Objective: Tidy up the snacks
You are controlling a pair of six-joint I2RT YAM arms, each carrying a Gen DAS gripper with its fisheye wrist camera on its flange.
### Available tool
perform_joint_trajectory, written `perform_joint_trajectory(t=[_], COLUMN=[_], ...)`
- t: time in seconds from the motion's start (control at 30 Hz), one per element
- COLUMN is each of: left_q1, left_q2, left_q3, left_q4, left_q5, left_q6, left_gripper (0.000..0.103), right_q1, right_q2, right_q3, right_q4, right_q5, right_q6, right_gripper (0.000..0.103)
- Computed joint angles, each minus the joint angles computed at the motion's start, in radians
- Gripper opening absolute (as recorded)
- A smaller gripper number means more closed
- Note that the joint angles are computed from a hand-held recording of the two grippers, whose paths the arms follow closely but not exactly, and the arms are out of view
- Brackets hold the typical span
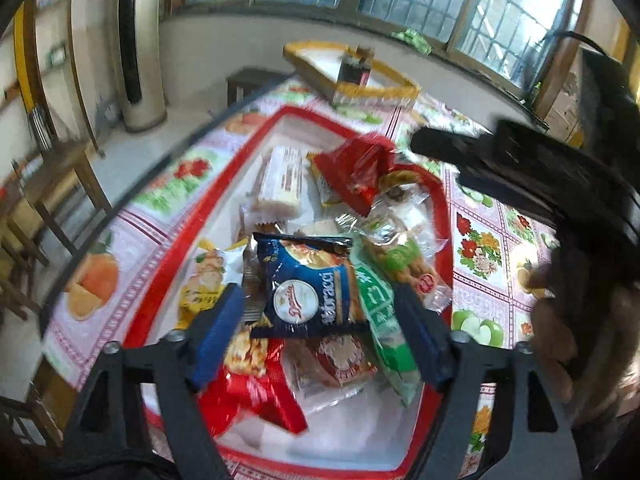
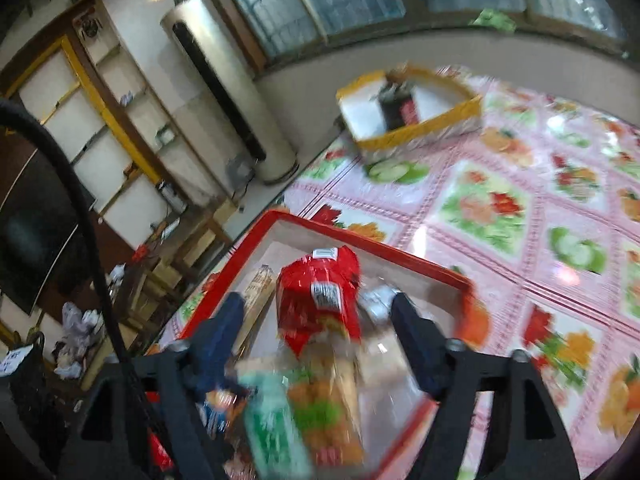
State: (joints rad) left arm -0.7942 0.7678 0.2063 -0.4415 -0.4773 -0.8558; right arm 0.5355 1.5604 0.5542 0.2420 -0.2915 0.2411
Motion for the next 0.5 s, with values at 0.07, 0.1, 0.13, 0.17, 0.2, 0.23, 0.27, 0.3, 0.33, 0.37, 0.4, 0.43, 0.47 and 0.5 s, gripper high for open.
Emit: perform_joint_trajectory(t=[0.07, 0.1, 0.13, 0.17, 0.2, 0.23, 0.27, 0.3, 0.33, 0.37, 0.4, 0.43, 0.47, 0.5], left_q1=[-0.182, -0.278, -0.339, -0.404, -0.474, -0.527, -0.596, -0.643, -0.67, -0.69, -0.716, -0.736, -0.748, -0.773], left_q2=[0.084, 0.176, 0.239, 0.304, 0.367, 0.419, 0.494, 0.546, 0.58, 0.6, 0.614, 0.625, 0.63, 0.641], left_q3=[0.04, 0.073, 0.098, 0.125, 0.153, 0.177, 0.215, 0.239, 0.261, 0.283, 0.311, 0.33, 0.35, 0.375], left_q4=[-0.097, -0.162, -0.215, -0.272, -0.332, -0.383, -0.459, -0.511, -0.552, -0.589, -0.642, -0.682, -0.721, -0.775], left_q5=[-0.176, -0.259, -0.296, -0.319, -0.336, -0.347, -0.356, -0.358, -0.357, -0.357, -0.356, -0.356, -0.36, -0.358], left_q6=[-0.17, -0.295, -0.384, -0.48, -0.581, -0.665, -0.785, -0.867, -0.917, -0.949, -0.99, -1.026, -1.052, -1.097], left_gripper=[0.089, 0.089, 0.089, 0.09, 0.09, 0.091, 0.092, 0.092, 0.092, 0.092, 0.092, 0.092, 0.092, 0.092], right_q1=[-0.005, -0.006, -0.013, -0.03, -0.057, -0.089, -0.121, -0.148, -0.158, -0.172, -0.186, -0.187, -0.192, -0.193], right_q2=[-0.163, -0.231, -0.314, -0.4, -0.488, -0.535, -0.615, -0.684, -0.755, -0.821, -0.888, -0.932, -0.966, -1.023], right_q3=[-0.133, -0.185, -0.245, -0.305, -0.357, -0.383, -0.418, -0.44, -0.458, -0.465, -0.467, -0.458, -0.447, -0.436], right_q4=[0.002, -0.007, -0.023, -0.044, -0.084, -0.105, -0.148, -0.197, -0.248, -0.302, -0.361, -0.408, -0.448, -0.504], right_q5=[0.005, 0.015, 0.019, 0.004, -0.025, -0.06, -0.093, -0.112, -0.117, -0.132, -0.147, -0.145, -0.144, -0.142], right_q6=[-0.016, -0.017, -0.012, 0.001, 0.014, 0.011, 0.011, 0.014, 0.024, 0.024, 0.017, 0.015, 0.011, 0.007], right_gripper=[0.079, 0.079, 0.079, 0.079, 0.079, 0.079, 0.079, 0.079, 0.079, 0.079, 0.079, 0.079, 0.079, 0.079])
